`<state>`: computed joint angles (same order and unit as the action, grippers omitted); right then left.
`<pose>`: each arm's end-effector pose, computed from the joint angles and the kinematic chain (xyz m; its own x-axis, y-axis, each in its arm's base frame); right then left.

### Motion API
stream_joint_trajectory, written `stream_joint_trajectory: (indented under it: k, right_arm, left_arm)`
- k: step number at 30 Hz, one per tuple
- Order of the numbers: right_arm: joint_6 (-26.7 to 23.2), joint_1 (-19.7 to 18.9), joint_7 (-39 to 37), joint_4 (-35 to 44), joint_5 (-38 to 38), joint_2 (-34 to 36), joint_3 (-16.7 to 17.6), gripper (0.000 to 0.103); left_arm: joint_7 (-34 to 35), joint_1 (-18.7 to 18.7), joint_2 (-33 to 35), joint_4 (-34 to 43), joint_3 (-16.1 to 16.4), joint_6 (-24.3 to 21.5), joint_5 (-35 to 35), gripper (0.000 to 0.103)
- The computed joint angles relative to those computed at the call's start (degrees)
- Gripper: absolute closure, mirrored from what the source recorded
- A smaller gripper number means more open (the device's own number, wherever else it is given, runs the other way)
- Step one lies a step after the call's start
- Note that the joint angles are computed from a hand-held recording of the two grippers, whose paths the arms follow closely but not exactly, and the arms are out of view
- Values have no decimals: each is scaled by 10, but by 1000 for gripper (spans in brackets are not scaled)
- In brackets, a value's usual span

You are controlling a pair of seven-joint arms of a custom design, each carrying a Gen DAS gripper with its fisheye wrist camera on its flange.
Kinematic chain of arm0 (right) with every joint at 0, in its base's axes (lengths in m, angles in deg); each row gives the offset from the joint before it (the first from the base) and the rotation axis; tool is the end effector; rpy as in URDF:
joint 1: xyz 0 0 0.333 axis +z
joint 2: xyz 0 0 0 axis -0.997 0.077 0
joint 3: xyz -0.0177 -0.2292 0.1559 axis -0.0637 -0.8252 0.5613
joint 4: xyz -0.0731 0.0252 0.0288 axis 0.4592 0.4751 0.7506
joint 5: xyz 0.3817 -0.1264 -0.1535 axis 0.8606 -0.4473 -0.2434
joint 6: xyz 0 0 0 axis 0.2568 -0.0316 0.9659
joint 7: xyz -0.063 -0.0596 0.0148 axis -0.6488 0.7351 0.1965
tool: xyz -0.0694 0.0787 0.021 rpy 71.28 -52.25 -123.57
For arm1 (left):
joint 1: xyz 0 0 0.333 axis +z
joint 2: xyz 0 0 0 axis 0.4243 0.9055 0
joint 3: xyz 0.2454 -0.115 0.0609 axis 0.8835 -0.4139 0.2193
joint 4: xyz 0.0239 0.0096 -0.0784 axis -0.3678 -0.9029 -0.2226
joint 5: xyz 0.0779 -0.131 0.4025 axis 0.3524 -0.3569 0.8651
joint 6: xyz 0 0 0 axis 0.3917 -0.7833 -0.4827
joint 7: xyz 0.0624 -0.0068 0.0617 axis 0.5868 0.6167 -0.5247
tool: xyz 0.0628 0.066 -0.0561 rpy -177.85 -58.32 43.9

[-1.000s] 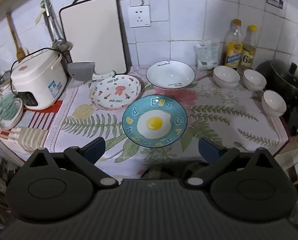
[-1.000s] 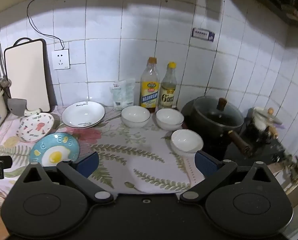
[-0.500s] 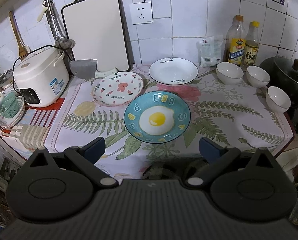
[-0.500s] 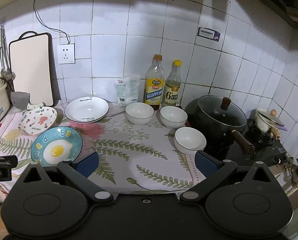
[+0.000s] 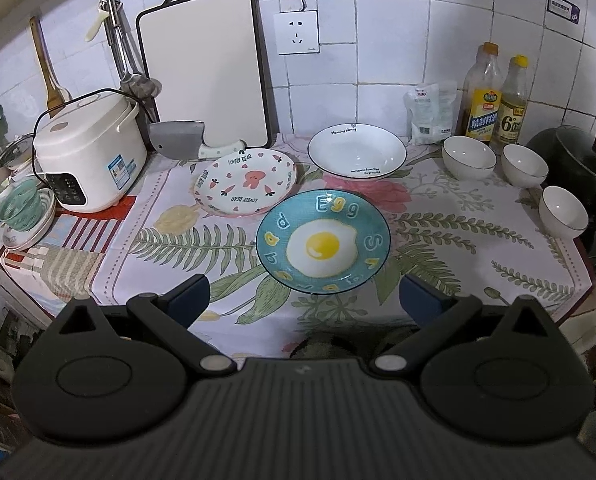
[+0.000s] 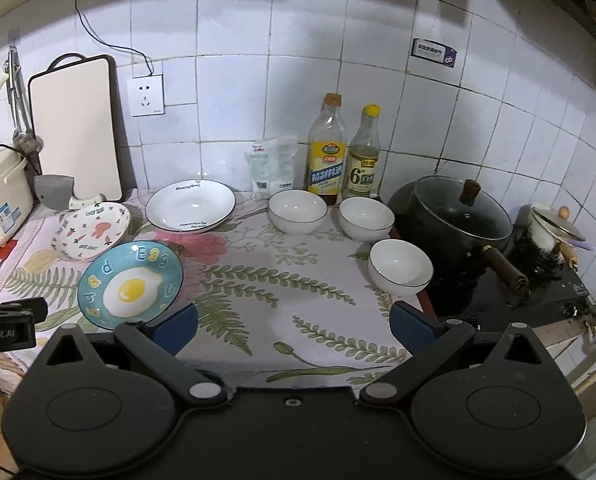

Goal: Organize plates and bowls

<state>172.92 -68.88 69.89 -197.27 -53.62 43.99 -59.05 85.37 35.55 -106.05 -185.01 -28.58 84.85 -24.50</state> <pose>0.5396 0.2405 0.5752 0.2026 -0.9783 0.0431 -0.6400 -0.1656 -0.7504 0.5039 -0.0602 0.5373 0.3154 -0.9465 -0.0687 -0.6782 -0.1742 -0.7140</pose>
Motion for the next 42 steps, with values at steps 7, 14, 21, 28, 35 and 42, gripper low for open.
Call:
stream_joint_trajectory:
  k: [7,14,21,28,35,42]
  right_arm:
    - [-4,5,-12,5,7,4,1,0]
    - [-7,4,-4,11,0,8,4,0]
    - [-10,7,-8,9,12,8,0,0]
    - [-6,-1,25,5,-19,6,7,0]
    - [-6,-1,32,5,-21,7,4,0]
    - [-8,1,18,14,-9,10,1,0]
  left_arm:
    - [-1,2,-12,-14,0,10,-1,0]
    - [-7,7,-18,-18,-7,11,1,0]
    - [-2,4,-19,-21,-8,15,-2,0]
    - [-4,4,-19,-21,-9,14,-2,0]
    - [2,3,-19,-22,-7,14,-6,0]
    - [54,-10,-23,-24,18,44,-35,0]
